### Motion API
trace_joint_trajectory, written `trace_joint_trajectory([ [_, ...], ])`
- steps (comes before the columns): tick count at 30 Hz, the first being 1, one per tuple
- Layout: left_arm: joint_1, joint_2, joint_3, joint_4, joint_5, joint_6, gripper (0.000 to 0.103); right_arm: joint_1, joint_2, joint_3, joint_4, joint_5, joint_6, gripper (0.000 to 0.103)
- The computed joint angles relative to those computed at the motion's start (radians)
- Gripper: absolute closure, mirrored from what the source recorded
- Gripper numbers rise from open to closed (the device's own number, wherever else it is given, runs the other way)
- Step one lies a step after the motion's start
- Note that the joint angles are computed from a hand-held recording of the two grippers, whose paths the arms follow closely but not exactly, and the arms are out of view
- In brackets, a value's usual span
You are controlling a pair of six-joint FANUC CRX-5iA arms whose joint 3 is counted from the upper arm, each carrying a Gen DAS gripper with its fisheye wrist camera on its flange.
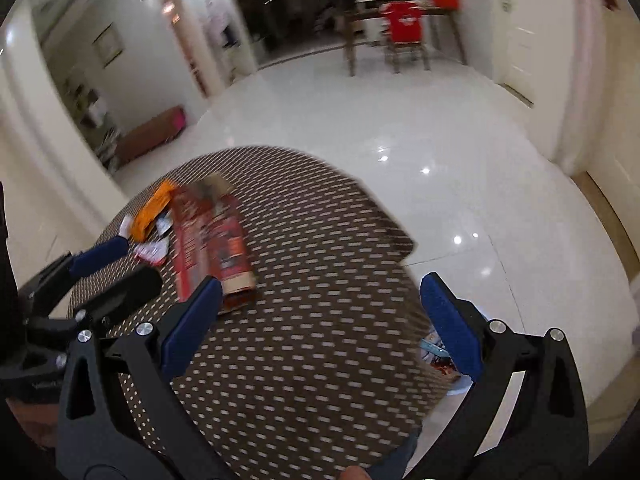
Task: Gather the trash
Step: 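Move both open tools back over the table, then grasp the red-white wrapper with the left tool while the right tool grasps the red newspaper box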
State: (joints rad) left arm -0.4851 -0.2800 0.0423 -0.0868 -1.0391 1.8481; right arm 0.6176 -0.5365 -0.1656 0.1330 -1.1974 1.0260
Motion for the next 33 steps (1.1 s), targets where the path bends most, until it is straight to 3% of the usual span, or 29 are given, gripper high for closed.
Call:
trace_joint_trajectory([
  [8,0.169,-0.121,-0.114,0.001,-0.043,-0.047,0.017,0.154,0.089,0.013,0.035,-0.006,0.016,0.006],
  [16,0.294,-0.206,-0.203,0.041,-0.068,-0.097,0.017,0.184,0.19,0.056,0.0,-0.035,0.109,0.006],
  [24,0.359,-0.218,-0.233,0.082,-0.078,-0.155,0.017,0.201,0.313,0.103,0.01,-0.068,0.185,0.006],
  [33,0.377,-0.121,-0.21,0.113,-0.052,-0.274,0.017,0.186,0.265,0.049,0.003,-0.015,0.183,0.015],
])
